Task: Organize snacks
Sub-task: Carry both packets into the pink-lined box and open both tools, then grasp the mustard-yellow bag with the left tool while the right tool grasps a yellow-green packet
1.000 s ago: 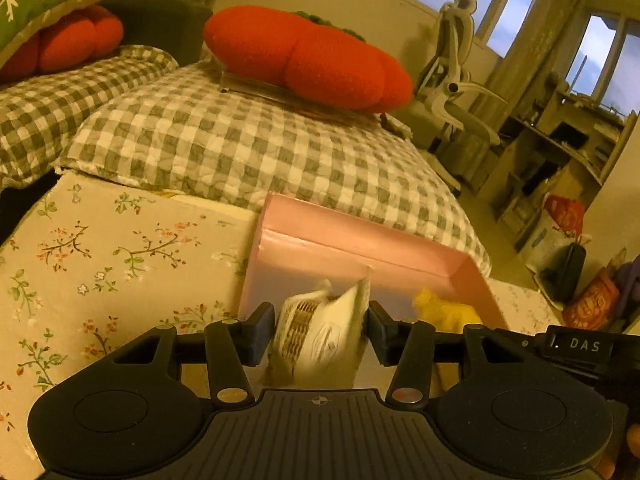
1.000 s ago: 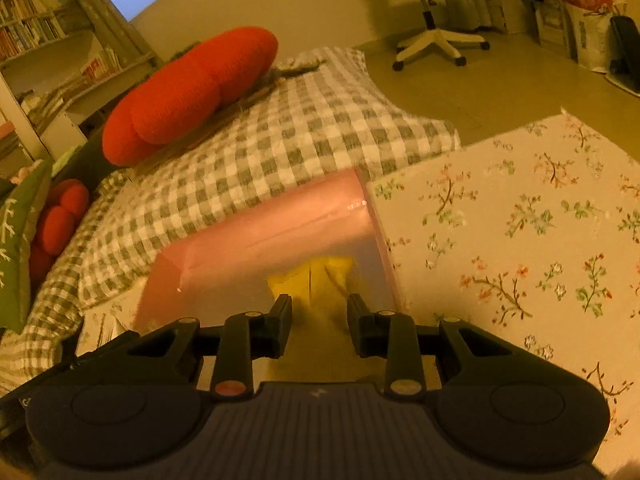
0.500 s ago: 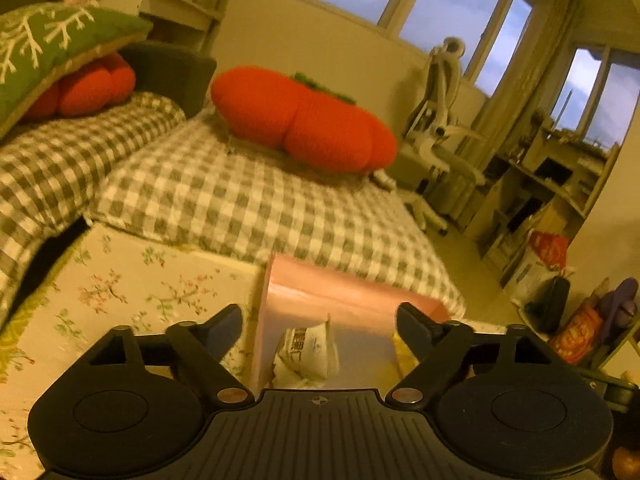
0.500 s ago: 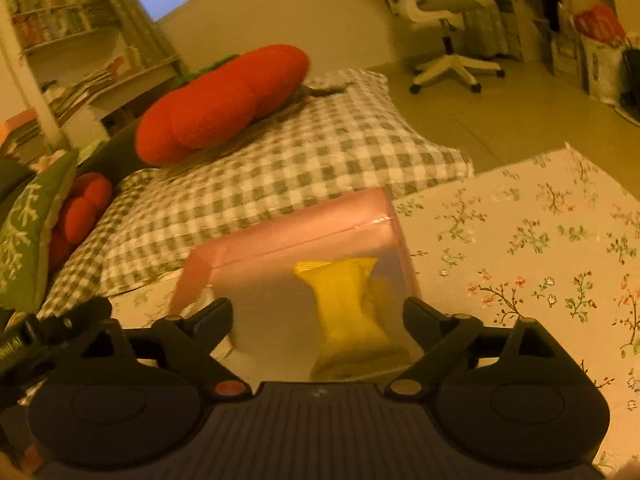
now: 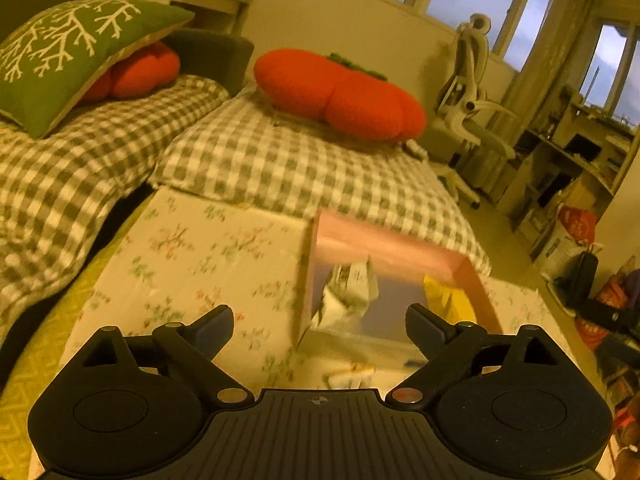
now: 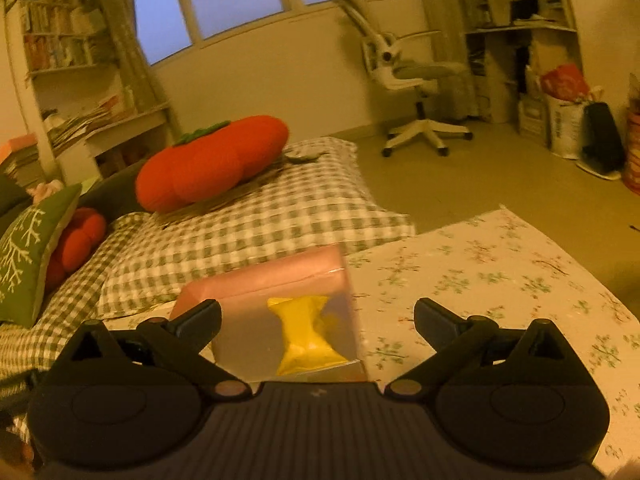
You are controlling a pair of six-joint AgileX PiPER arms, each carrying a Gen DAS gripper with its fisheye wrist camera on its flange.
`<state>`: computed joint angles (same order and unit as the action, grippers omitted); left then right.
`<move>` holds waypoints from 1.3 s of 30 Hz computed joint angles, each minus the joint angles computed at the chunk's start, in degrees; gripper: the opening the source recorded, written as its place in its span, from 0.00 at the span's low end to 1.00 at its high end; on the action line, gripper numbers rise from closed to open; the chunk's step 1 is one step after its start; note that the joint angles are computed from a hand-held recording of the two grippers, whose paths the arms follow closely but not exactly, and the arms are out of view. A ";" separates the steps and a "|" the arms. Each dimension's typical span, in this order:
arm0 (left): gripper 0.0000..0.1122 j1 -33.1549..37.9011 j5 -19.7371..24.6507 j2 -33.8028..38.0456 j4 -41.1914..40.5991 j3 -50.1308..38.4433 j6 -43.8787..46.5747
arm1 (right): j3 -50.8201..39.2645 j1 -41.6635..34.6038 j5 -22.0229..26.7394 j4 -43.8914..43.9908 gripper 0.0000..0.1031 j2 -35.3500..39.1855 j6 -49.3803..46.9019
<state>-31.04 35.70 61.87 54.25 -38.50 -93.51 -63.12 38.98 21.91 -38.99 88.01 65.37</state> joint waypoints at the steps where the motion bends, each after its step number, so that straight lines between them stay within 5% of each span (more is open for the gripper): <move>1: 0.84 -1.15 1.12 -0.33 0.00 0.27 -0.19 | -0.18 0.30 0.48 2.84 1.00 -0.05 -2.09; 5: 0.84 -3.05 3.12 -1.15 -2.59 1.11 1.03 | 0.26 0.62 -0.93 18.38 1.00 -0.96 -15.40; 13: 0.84 1.05 -0.52 -5.21 -15.96 4.36 9.26 | -2.58 4.01 7.31 31.73 0.99 0.71 -29.38; 21: 0.84 -1.59 -0.03 -1.72 -21.21 2.92 13.42 | -5.19 -0.23 19.65 59.48 0.96 3.68 -48.78; 30: 0.84 -2.94 3.44 5.22 -22.25 -0.16 16.80 | -6.02 0.73 22.16 60.29 0.96 6.20 -44.94; 39: 0.84 4.65 -3.09 8.89 -33.62 0.70 26.04 | -6.04 0.10 21.90 60.22 0.86 8.94 -42.87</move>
<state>-26.39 32.61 70.76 20.63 -37.80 -67.47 -69.16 39.08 43.81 21.23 96.95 22.49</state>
